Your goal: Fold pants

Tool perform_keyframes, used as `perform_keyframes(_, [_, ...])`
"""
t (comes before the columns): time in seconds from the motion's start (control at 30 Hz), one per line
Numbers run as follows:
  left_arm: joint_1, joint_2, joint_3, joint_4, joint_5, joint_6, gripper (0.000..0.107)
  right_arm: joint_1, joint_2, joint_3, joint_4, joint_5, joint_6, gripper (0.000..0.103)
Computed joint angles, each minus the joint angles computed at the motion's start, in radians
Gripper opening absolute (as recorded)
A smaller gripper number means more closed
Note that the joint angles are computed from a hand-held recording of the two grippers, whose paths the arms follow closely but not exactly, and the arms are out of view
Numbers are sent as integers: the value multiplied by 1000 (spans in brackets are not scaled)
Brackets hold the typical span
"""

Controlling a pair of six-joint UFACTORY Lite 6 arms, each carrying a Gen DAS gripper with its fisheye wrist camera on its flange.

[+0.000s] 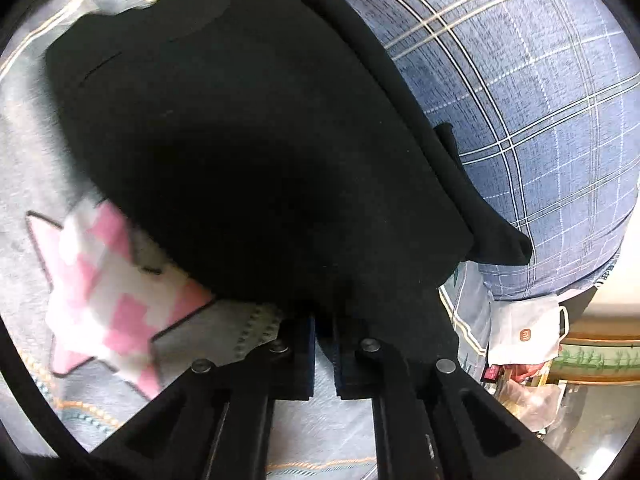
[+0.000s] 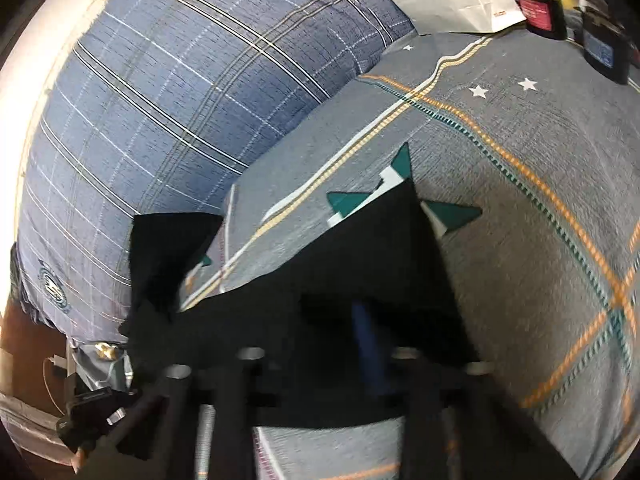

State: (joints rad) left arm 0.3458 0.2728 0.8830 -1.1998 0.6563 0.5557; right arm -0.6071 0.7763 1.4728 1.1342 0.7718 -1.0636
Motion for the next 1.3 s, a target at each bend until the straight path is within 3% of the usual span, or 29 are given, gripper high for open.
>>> perform_keyframes(0.1, [-3, -89, -66, 15, -3, -6, 4, -89, -40, -66, 68, 149, -93, 16])
perform_keyframes(0.13, [-16, -128, -92, 22, -13, -11, 4, -108, -69, -99, 60, 170, -112, 27])
perform_keyframes(0.17, [-10, -167, -117, 50, -13, -20, 4, -122, -103, -134, 41, 173, -123, 41])
perform_keyframes(0.2, [-31, -176, -118, 55, -29, -36, 4, -143, -144, -177, 28, 164, -144, 83])
perform_keyframes(0.23, [-24, -227, -134, 95, -18, -71, 4, -153, -179, -212, 41, 143, -162, 99])
perform_keyframes(0.3, [-33, -255, -136, 141, -29, -121, 4, -182, -201, -217, 43, 127, -171, 99])
perform_keyframes(0.37, [-53, -191, -79, 149, -40, -144, 4, -156, -113, -89, -50, 145, -35, 99])
perform_keyframes(0.43, [-101, -102, -15, 159, -91, -166, 4, -94, 25, 78, -160, 158, 81, 93])
perform_keyframes(0.5, [-119, -66, -20, 112, -96, -140, 4, -57, 36, 88, -187, 85, 84, 79])
perform_keyframes(0.57, [-88, -141, -91, 77, -83, -81, 4, -22, -18, 46, -232, 13, 77, 14])
perform_keyframes(0.6, [-72, -202, -130, 91, -69, -87, 4, -28, -25, 40, -229, 19, 78, 7])
perform_keyframes(0.8, [-12, -564, -317, 299, -3, -238, 0, -93, -55, 52, -245, 62, 42, 7])
perform_keyframes(0.9, [10, -604, -370, 310, -15, -221, 0, -71, -106, 3, -267, 19, 22, 7])
perform_keyframes(0.97, [94, -574, -395, 216, 39, -85, 1, -41, -106, -4, -286, -21, 46, 8])
perform_keyframes(1.0, [141, -536, -395, 165, 83, -8, 5, -31, -96, -1, -285, -26, 44, 11])
perform_keyframes(1.07, [186, -517, -388, 163, 109, 40, 29, -26, -120, -41, -246, -25, 1, 11])
perform_keyframes(1.1, [211, -524, -379, 183, 109, 48, 51, -40, -182, -111, -203, -19, -74, 11])
perform_keyframes(1.13, [240, -537, -380, 185, 117, 65, 67, -41, -234, -164, -165, -17, -132, 21])
perform_keyframes(1.17, [280, -540, -372, 183, 124, 89, 69, -46, -297, -227, -129, -11, -190, 32])
perform_keyframes(1.2, [312, -518, -339, 202, 127, 95, 69, -46, -374, -298, -84, 8, -245, 71])
perform_keyframes(1.23, [332, -492, -314, 213, 128, 101, 69, -48, -429, -350, -36, 36, -300, 94])
perform_keyframes(1.3, [382, -377, -223, 227, 128, 95, 69, -24, -510, -422, -9, 130, -368, 95])
